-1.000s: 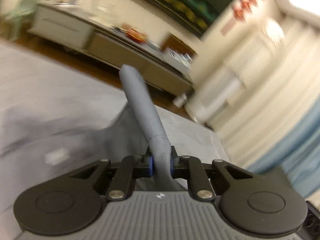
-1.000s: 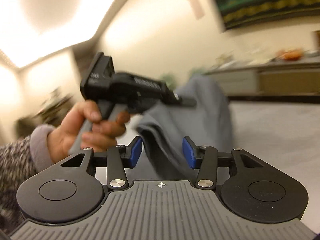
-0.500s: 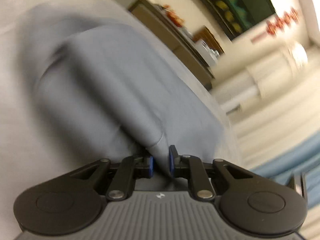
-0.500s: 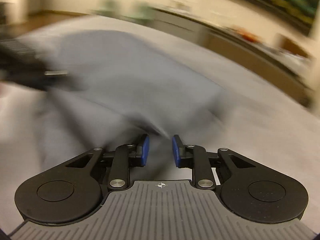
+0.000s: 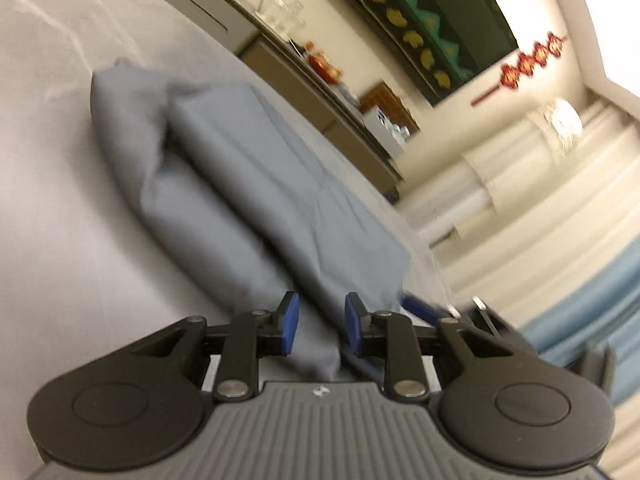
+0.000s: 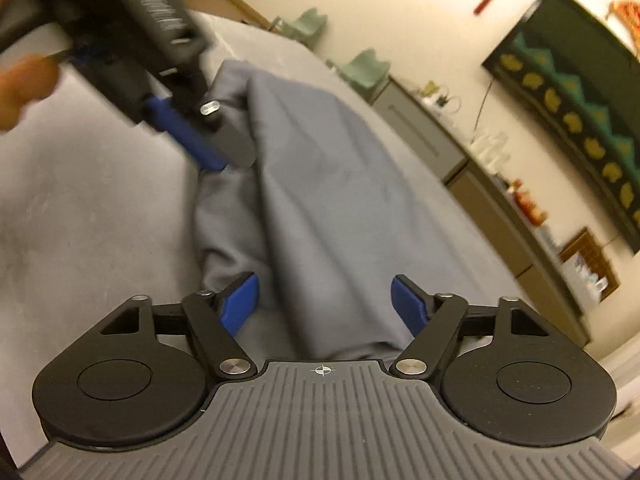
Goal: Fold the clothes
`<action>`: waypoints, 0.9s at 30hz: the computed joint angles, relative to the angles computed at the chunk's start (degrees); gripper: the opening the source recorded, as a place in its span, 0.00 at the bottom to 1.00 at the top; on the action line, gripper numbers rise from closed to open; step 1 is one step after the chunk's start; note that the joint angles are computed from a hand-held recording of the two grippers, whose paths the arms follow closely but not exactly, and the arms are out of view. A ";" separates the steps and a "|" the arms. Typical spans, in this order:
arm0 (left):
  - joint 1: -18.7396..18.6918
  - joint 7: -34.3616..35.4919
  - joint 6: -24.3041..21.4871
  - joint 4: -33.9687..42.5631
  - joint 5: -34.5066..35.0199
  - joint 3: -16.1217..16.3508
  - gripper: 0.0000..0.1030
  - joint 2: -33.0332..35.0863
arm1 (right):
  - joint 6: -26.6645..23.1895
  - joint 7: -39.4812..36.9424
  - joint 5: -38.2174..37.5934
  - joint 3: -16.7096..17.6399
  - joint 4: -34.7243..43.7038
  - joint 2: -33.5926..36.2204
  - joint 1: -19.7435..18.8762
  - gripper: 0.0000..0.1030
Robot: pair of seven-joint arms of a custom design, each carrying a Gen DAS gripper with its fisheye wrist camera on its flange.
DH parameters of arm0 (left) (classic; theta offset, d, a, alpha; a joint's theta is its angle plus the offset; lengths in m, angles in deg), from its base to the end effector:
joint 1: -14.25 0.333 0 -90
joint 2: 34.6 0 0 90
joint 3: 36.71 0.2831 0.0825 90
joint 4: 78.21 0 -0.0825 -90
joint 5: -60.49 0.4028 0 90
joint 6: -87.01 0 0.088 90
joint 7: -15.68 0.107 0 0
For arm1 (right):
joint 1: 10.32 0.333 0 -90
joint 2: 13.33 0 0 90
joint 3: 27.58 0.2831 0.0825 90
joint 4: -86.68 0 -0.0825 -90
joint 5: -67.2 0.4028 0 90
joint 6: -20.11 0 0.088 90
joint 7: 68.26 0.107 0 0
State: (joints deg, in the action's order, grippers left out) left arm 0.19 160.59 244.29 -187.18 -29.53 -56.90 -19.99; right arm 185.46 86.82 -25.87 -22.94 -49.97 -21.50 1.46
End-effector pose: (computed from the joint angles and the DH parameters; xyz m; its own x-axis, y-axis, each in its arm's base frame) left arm 0.5586 -0.3204 0.3648 -0.3475 -0.6032 0.7179 -0.8438 -0.1327 -0.5199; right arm 0.4677 0.1982 0.3573 0.3461 -0.7818 0.5186 -0.4775 -0.6226 -0.6200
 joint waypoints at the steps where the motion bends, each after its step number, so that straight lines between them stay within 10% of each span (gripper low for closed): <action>1: -0.66 -2.60 0.66 1.03 2.97 0.24 0.24 1.31 | 0.12 -2.51 4.10 -0.27 -0.06 0.40 0.03 0.46; 2: -0.94 -4.71 1.08 1.98 5.13 0.30 0.24 2.50 | 0.27 -5.46 9.30 -0.57 -0.19 0.66 0.05 0.22; 5: -0.35 -9.05 1.38 4.46 8.39 -0.26 0.13 5.61 | 1.57 -6.41 16.17 -0.95 1.18 2.01 -0.74 0.07; 12: 2.42 -15.90 -0.49 7.27 11.69 -2.29 0.07 8.91 | 3.31 -9.47 22.59 2.32 -4.03 -2.92 -0.41 0.05; 15: 3.94 -16.42 -0.67 6.09 11.07 -2.82 0.07 7.62 | -0.48 -0.06 11.77 4.65 -3.64 -0.85 -1.43 0.05; 20: 3.84 1.60 6.45 6.82 -3.96 -3.25 0.25 4.58 | -5.26 -1.35 9.96 4.37 -4.27 -1.41 1.91 0.05; 24: -1.07 -15.55 12.52 16.89 13.07 0.70 0.27 12.87 | -9.99 -6.09 7.26 4.55 -5.89 -2.93 3.22 0.06; 27: 0.38 -25.75 4.45 23.21 20.09 1.53 0.15 18.63 | -12.46 -9.20 5.00 3.71 -9.04 -6.13 2.50 0.08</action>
